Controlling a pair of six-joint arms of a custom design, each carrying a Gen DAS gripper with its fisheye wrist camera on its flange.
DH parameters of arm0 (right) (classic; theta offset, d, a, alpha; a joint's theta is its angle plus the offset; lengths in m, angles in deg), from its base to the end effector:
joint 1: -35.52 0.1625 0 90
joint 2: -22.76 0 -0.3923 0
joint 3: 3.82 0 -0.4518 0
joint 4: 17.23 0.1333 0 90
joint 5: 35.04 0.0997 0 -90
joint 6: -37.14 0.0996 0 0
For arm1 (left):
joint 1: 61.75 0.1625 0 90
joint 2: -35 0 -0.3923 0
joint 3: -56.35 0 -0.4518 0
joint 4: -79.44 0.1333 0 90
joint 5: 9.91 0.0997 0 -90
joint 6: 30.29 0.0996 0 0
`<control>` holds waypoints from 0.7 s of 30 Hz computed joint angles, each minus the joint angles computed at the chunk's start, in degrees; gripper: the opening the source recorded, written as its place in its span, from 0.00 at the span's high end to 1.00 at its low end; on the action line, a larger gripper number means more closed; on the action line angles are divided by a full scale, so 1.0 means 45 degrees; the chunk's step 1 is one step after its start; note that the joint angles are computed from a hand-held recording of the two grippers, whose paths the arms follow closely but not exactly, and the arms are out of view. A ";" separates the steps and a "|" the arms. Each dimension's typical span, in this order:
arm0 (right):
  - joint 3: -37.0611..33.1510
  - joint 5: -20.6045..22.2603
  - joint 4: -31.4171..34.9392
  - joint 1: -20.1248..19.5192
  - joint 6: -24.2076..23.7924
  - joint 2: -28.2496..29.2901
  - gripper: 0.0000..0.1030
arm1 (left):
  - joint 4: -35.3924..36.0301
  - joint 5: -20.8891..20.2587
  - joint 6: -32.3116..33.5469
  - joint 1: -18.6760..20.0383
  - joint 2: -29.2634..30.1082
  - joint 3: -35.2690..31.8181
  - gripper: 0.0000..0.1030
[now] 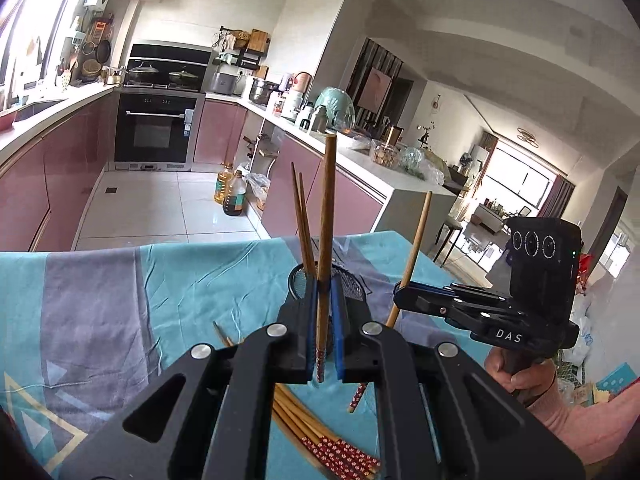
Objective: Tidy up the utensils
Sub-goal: 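Lift both chopsticks and lower them upright into the mesh cup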
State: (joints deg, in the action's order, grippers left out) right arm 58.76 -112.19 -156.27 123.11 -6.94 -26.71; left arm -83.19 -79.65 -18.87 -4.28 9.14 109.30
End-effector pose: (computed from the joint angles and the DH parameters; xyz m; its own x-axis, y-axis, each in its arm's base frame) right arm 0.1203 -0.8385 0.3381 -0.7274 -0.6270 0.2788 -0.6570 0.5190 -0.5468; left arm -0.3381 -0.8421 0.1336 -0.8310 0.4072 -0.3791 0.5521 0.5202 -0.6516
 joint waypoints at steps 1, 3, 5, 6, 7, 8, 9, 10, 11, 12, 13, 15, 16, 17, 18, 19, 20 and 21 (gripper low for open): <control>-0.0163 0.0071 -0.0032 0.0025 -0.0026 0.0054 0.95 | 0.0031 -0.0003 0.0056 -0.0018 0.0168 -0.0320 0.93; -0.0446 0.0176 -0.0142 0.0066 -0.0026 0.0159 0.95 | 0.0066 -0.0028 0.0164 -0.0057 0.0443 -0.0851 0.93; -0.0754 0.0214 -0.0278 0.0111 -0.0017 0.0280 0.95 | 0.0160 -0.0080 0.0266 -0.0109 0.0674 -0.1357 0.93; -0.0953 0.0273 -0.0310 0.0138 -0.0004 0.0371 0.95 | 0.0251 -0.0151 0.0327 -0.0128 0.0816 -0.1667 0.93; -0.1026 0.0308 -0.0403 0.0165 -0.0018 0.0402 0.95 | 0.0300 -0.0199 0.0374 -0.0154 0.0969 -0.1988 0.93; -0.1178 0.0307 -0.0516 0.0202 -0.0074 0.0474 0.95 | 0.0349 -0.0233 0.0450 -0.0182 0.1105 -0.2272 0.93; -0.1300 0.0297 -0.0633 0.0235 -0.0106 0.0544 0.95 | 0.0399 -0.0268 0.0556 -0.0213 0.1266 -0.2597 0.93; -0.1427 0.0312 -0.0707 0.0255 -0.0118 0.0619 0.95 | 0.0412 -0.0256 0.0639 -0.0234 0.1398 -0.2852 0.93; -0.1659 0.0310 -0.0757 0.0288 -0.0126 0.0748 0.95 | 0.0467 -0.0236 0.0707 -0.0259 0.1555 -0.3157 0.93; -0.1767 0.0289 -0.0878 0.0314 -0.0125 0.0812 0.95 | 0.0576 -0.0242 0.0770 -0.0271 0.1709 -0.3470 0.93; -0.1941 0.0285 -0.0930 0.0337 -0.0123 0.0913 0.95 | 0.0638 -0.0217 0.0830 -0.0273 0.1867 -0.3748 0.93; -0.2234 0.0280 -0.0957 0.0383 -0.0091 0.1067 0.95 | 0.0938 -0.0122 0.0910 -0.0306 0.2241 -0.4430 0.93; -0.2395 0.0216 -0.1027 0.0404 -0.0067 0.1176 0.95 | 0.1050 -0.0014 0.0913 -0.0329 0.2359 -0.4645 0.93; -0.2609 0.0150 -0.1044 0.0413 -0.0032 0.1322 0.95 | 0.1232 0.0105 0.0926 -0.0343 0.2548 -0.4967 0.93; -0.2863 0.0111 -0.0957 0.0412 0.0020 0.1483 0.95 | 0.1550 0.0179 0.0943 -0.0344 0.2773 -0.5363 0.93; -0.3060 0.0048 -0.0895 0.0414 0.0082 0.1610 0.95 | 0.1805 0.0252 0.0918 -0.0336 0.2963 -0.5685 0.93; -0.3258 -0.0079 -0.0873 0.0418 0.0136 0.1774 0.95 | 0.2110 0.0298 0.0890 -0.0316 0.3178 -0.6051 0.93; -0.3461 -0.0232 -0.0846 0.0421 0.0150 0.1938 0.95 | 0.2505 0.0273 0.0850 -0.0283 0.3365 -0.6390 0.93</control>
